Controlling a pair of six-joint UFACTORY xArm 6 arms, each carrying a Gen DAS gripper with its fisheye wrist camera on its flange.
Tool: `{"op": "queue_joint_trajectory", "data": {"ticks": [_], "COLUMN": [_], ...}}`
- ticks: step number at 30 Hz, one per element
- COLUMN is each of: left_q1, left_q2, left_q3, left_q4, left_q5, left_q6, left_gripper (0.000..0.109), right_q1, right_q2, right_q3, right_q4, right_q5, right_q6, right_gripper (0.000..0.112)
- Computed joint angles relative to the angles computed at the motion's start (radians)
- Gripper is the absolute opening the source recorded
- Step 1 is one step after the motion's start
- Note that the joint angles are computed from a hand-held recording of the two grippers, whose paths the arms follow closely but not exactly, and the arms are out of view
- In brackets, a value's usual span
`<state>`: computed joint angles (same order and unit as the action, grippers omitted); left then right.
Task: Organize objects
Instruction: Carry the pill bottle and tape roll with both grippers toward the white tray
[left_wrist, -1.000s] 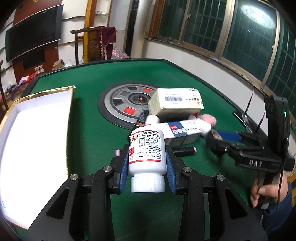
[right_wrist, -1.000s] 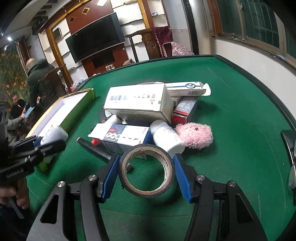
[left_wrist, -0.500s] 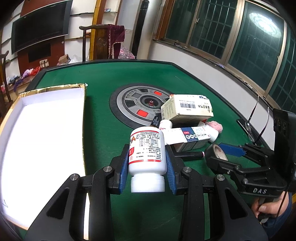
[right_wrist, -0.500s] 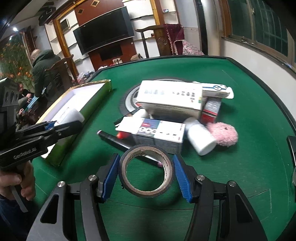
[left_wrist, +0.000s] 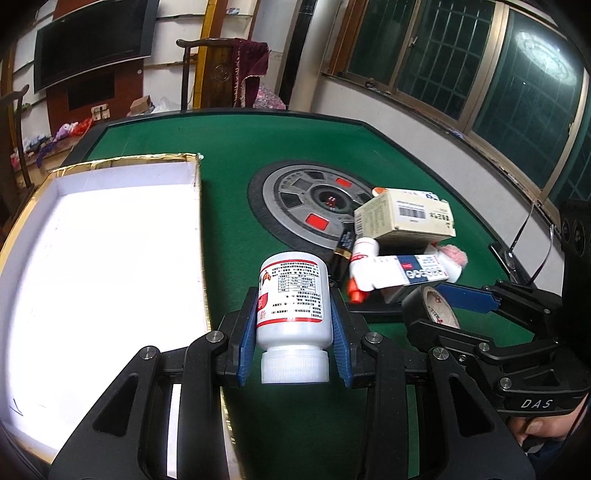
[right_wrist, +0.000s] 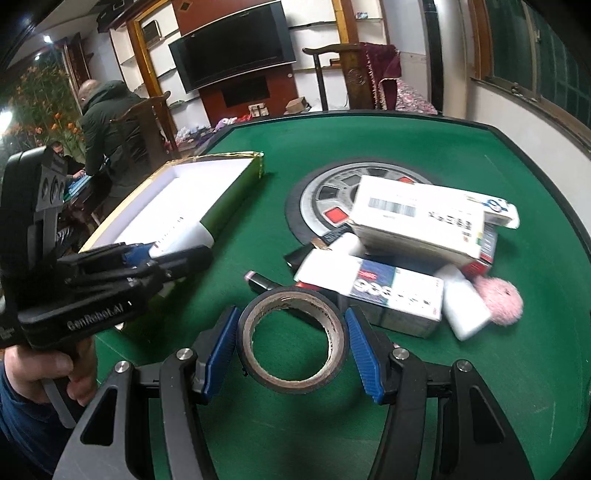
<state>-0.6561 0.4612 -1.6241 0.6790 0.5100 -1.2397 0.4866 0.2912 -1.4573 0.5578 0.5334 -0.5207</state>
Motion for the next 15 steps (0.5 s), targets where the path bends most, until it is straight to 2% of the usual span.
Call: {"op": "queue_joint_trajectory", "data": {"ticks": [9, 15], "left_q1": [0.060, 0.135], "left_q2": [-0.127, -0.227], "left_q3": [0.144, 0.265], "left_q4": [0.049, 0.047], "left_q5": [-0.023, 0.007], "left_q6": [-0.063, -0.070], "left_gripper": [0.035, 0.035], "right_q1": [0.031, 0.061], "right_q2": [0.119, 0.260], "right_q3": [-0.210, -0.458], "right_q4": [-0.049, -0.092], "right_q5": [0.114, 0.223], "right_q6": [0.068, 0.142], "right_gripper": [0.059, 0.059]}}
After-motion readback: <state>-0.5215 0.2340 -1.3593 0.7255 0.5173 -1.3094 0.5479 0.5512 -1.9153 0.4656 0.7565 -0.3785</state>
